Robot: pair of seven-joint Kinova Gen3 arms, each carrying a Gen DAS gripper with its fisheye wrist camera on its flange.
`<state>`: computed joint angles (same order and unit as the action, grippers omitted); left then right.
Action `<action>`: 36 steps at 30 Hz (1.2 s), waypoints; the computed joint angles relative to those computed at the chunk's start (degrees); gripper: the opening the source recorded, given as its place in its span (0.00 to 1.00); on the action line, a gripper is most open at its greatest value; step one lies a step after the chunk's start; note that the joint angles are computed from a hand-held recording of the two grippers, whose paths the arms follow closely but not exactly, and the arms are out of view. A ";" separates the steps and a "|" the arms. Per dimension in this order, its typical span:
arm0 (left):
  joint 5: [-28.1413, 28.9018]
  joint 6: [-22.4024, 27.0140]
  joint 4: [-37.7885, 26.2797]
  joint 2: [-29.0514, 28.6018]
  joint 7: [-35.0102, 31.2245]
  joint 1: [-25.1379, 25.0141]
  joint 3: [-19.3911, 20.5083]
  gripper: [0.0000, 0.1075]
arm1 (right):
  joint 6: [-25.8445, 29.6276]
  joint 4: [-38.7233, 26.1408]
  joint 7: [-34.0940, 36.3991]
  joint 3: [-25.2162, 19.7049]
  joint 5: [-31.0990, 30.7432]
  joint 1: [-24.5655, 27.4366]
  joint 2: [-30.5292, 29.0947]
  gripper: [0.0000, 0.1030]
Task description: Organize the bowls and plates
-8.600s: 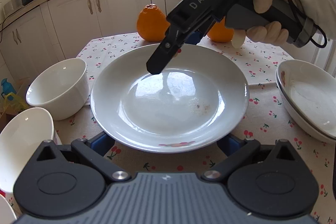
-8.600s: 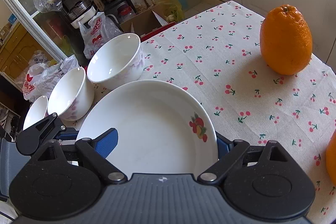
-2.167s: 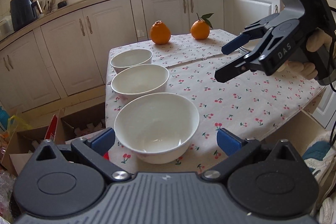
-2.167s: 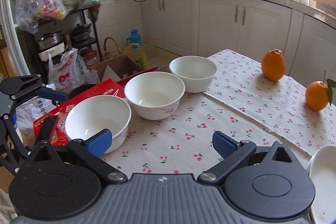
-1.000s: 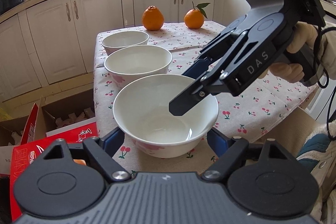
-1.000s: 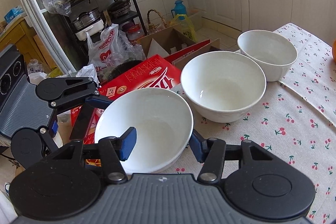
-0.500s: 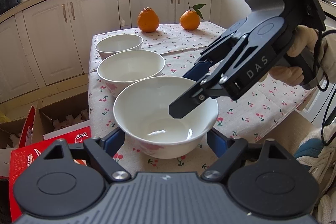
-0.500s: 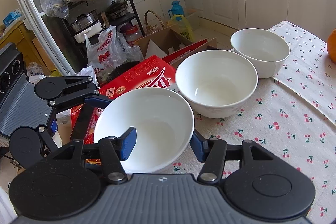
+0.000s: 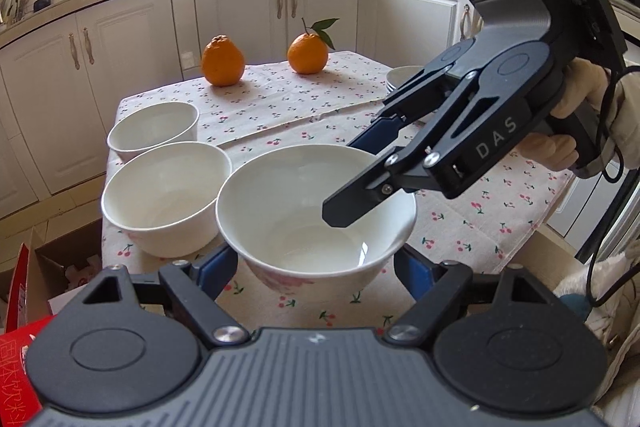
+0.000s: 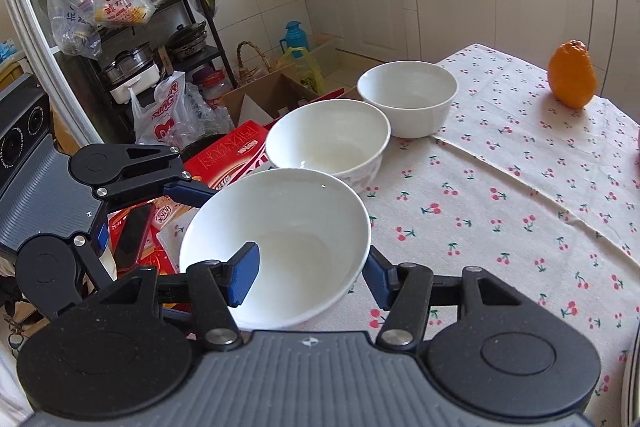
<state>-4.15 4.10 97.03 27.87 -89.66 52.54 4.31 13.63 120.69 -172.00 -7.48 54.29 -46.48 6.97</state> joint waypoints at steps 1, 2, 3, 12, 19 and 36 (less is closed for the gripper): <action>-0.15 0.22 -0.61 0.39 -0.36 -0.39 0.71 0.79 | 0.51 0.56 -1.78 0.45 1.25 -0.61 -0.48 0.61; -0.34 0.52 -1.32 0.85 -0.84 -0.84 1.57 0.79 | 1.03 1.37 -3.98 0.58 2.82 -0.89 -1.11 0.61; -0.48 0.83 -2.06 1.31 -1.22 -1.08 2.15 0.79 | 1.57 1.98 -5.87 0.23 4.21 -0.75 -1.59 0.61; -0.58 3.75 -8.80 6.06 -5.73 -4.35 8.47 0.79 | 5.70 6.77 -18.29 -5.17 12.24 3.34 -5.02 0.61; 0.46 6.52 -13.67 9.36 -8.68 -5.04 10.51 0.79 | 7.37 8.76 -21.68 -8.38 13.82 6.92 -6.05 0.62; 3.37 9.06 -18.04 12.30 -11.35 -5.27 11.55 0.79 | 6.64 10.64 -25.72 -9.02 16.05 9.34 -6.24 0.63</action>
